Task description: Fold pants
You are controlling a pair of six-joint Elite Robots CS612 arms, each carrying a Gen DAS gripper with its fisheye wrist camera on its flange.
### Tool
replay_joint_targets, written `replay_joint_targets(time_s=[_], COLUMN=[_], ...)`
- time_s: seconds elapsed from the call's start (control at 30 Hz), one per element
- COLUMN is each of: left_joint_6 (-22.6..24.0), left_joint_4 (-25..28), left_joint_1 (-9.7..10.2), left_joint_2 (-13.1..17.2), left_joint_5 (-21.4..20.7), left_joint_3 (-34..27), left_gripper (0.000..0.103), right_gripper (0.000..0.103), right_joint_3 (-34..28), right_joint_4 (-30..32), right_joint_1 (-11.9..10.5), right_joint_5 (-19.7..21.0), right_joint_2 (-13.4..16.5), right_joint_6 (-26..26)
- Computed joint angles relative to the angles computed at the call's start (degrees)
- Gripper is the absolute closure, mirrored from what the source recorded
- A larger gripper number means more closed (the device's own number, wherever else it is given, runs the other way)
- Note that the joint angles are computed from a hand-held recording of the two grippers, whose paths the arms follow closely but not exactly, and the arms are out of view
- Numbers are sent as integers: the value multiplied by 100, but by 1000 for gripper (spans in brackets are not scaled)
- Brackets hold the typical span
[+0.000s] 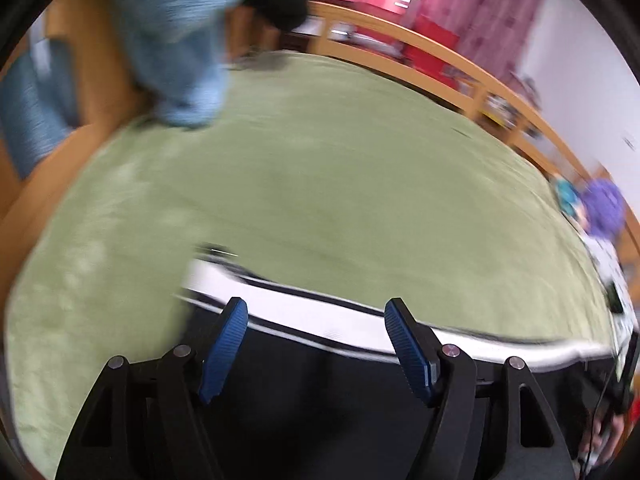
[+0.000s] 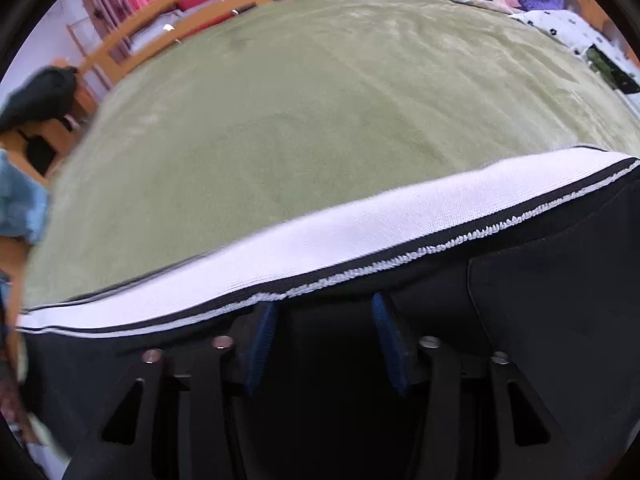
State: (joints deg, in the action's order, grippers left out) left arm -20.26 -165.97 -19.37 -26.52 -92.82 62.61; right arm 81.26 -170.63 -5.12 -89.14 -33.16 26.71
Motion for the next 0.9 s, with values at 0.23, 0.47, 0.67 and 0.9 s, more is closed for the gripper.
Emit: replay_joint_targets(time_s=[0.23,0.47,0.67,0.9], left_joint_6=[758,610,-158,-159], left_joint_4=[531,754,1178,954], left_joint_1=[-624,-946,-733,-633], left_joint_2=[395,762,509,-227], left_joint_5=[-1246,126,1192,1227], left_joint_3=[-574,-985,-819,448], left_gripper=[33,34,36,35], right_gripper=[49,44,43,41], right_joint_3=[999,1752,2208,2612], right_joint_4=[-672,-761,-1286,-1665], right_joint_1=[24,-210,-704,-711], right_joint_5=[-1046,-2024,-1122,-1271], right_joint_2=[-635,-921,-767,-1010], right_joint_6=[-444,-856,-580,-522])
